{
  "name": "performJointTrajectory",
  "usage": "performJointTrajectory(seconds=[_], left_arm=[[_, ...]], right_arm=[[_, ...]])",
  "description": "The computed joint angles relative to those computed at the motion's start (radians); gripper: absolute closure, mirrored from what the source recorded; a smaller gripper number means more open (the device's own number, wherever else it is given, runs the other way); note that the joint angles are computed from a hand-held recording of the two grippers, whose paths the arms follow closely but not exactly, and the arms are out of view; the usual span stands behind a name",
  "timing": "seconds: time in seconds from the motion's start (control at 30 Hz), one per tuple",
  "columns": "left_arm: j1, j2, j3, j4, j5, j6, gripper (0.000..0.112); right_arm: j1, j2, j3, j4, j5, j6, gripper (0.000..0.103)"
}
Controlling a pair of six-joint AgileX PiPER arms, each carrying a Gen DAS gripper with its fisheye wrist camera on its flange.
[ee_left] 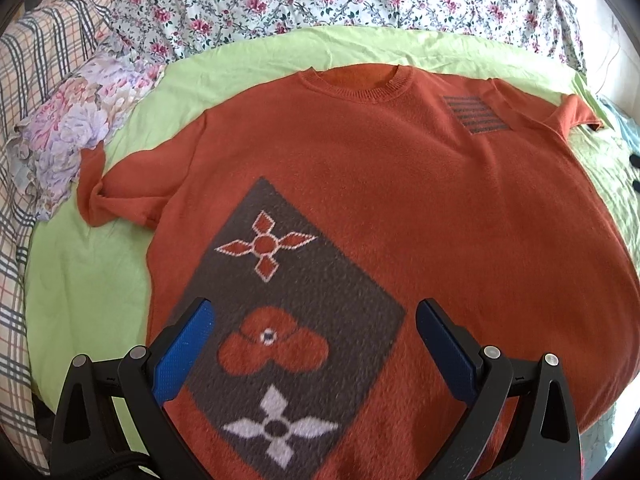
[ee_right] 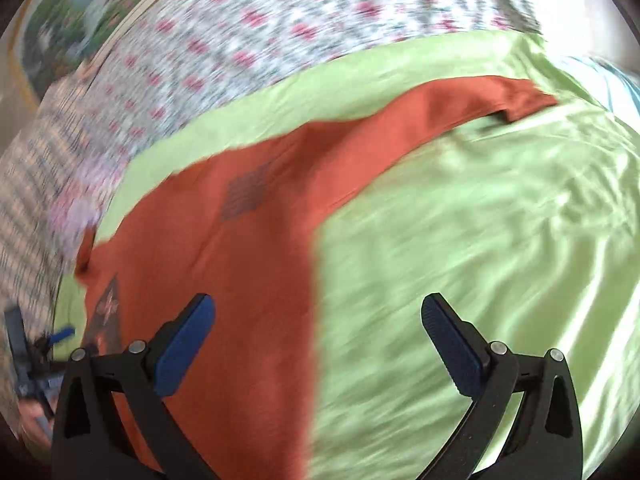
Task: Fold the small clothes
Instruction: 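Grasp the sweater sleeve cuff with the right tool and lift it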
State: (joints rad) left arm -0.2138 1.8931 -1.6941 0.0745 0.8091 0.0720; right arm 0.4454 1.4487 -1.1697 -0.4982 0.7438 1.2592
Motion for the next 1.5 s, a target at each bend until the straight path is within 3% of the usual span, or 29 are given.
performJointTrajectory(seconds=[0.13, 0.2, 0.3, 0.43, 0.53, 0.63, 0.7, 0.77, 0.8, 0.83, 1.03, 1.13, 1.3, 1.5], left_arm=[[-0.010, 0.049, -0.062, 0.005, 0.032, -0.006, 0.011], [-0.020, 0.073, -0.093, 0.009, 0.051, -0.009, 0.011], [-0.032, 0.094, -0.118, 0.017, 0.068, -0.010, 0.011], [-0.045, 0.137, -0.183, 0.030, 0.122, -0.024, 0.011], [-0.050, 0.192, -0.274, 0.031, 0.194, -0.032, 0.011], [-0.053, 0.241, -0.351, 0.024, 0.246, -0.031, 0.011], [-0.055, 0.274, -0.397, 0.025, 0.282, -0.025, 0.011], [-0.057, 0.293, -0.418, 0.018, 0.288, -0.022, 0.011], [-0.058, 0.298, -0.425, 0.013, 0.289, -0.021, 0.011], [-0.057, 0.302, -0.430, 0.006, 0.289, -0.017, 0.011], [-0.048, 0.269, -0.369, -0.043, 0.241, 0.012, 0.011], [-0.033, 0.230, -0.306, -0.072, 0.210, 0.026, 0.011], [0.007, 0.160, -0.205, -0.116, 0.155, 0.047, 0.011], [0.084, 0.109, -0.135, -0.189, 0.125, 0.071, 0.011]], right_arm=[[-0.228, -0.044, 0.033, 0.070, -0.082, -0.125, 0.005], [-0.366, -0.035, 0.038, 0.139, -0.140, -0.217, 0.014], [-0.587, 0.024, 0.014, 0.323, -0.224, -0.393, 0.036], [-0.802, 0.144, -0.075, 0.511, -0.284, -0.573, 0.046], [-0.871, 0.263, -0.202, 0.516, -0.258, -0.575, 0.047], [-0.894, 0.373, -0.336, 0.388, -0.159, -0.476, 0.047], [-0.917, 0.413, -0.367, 0.417, -0.174, -0.490, 0.053], [-0.917, 0.431, -0.395, 0.392, -0.165, -0.495, 0.065], [-0.917, 0.443, -0.424, 0.419, -0.134, -0.550, 0.084], [-0.918, 0.449, -0.433, 0.449, -0.135, -0.596, 0.095], [-0.853, 0.349, -0.358, 0.595, -0.222, -0.764, 0.096], [-0.740, 0.314, -0.393, 0.620, -0.208, -0.810, 0.096], [-0.532, 0.437, -0.630, 0.745, -0.153, -0.929, 0.096], [-0.321, 0.789, -1.129, 0.970, 0.027, -1.001, 0.096]])
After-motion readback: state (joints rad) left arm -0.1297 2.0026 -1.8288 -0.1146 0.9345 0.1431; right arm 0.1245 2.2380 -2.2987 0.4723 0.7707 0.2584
